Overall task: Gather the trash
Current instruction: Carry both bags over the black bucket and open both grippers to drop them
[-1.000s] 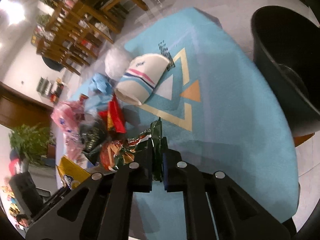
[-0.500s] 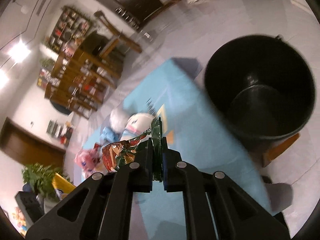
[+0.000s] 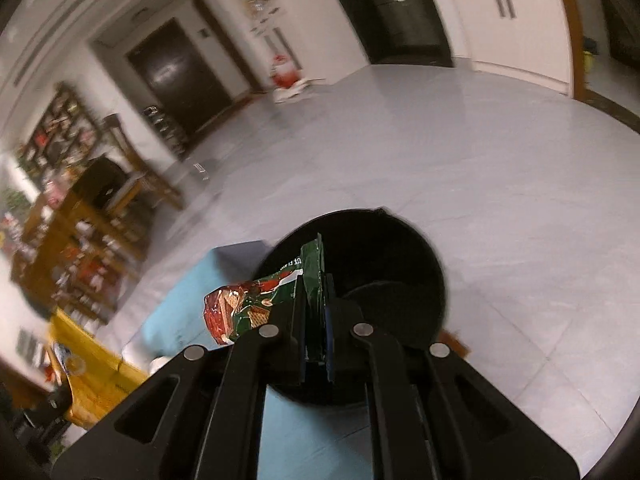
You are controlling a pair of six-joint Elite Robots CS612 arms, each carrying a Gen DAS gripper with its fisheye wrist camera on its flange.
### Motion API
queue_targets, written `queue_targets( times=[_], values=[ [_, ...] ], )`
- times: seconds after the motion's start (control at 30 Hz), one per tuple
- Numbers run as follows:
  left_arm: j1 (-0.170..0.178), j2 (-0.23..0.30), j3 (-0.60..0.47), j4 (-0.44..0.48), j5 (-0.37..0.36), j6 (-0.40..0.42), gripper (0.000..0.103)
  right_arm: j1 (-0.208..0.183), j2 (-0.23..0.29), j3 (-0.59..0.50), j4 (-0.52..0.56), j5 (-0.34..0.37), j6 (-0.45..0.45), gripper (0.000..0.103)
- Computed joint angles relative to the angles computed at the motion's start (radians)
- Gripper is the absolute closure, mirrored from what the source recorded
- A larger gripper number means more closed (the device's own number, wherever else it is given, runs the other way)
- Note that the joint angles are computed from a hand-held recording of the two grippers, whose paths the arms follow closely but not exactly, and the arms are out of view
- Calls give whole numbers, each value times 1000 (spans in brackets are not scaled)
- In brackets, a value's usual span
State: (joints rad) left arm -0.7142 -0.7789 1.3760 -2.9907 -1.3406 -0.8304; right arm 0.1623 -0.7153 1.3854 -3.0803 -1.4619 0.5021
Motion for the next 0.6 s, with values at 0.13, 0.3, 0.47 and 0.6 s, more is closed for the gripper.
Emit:
queue_targets(
  times=[0.13,0.3,0.47,0.6],
  values=[
    [10,93,-169,94,-49,35,67,-10,16,-21,21,-59,-10,95],
    [15,185,-328,194,-77,38,62,-21,40,-60,81,-70,14,92],
    [28,251,-424,251,-112,22,28,-30,49,-78,138,-75,68,61],
    [27,248,-406,244,-110,25,26,-35,37,-59,123,-60,88,59]
  ],
)
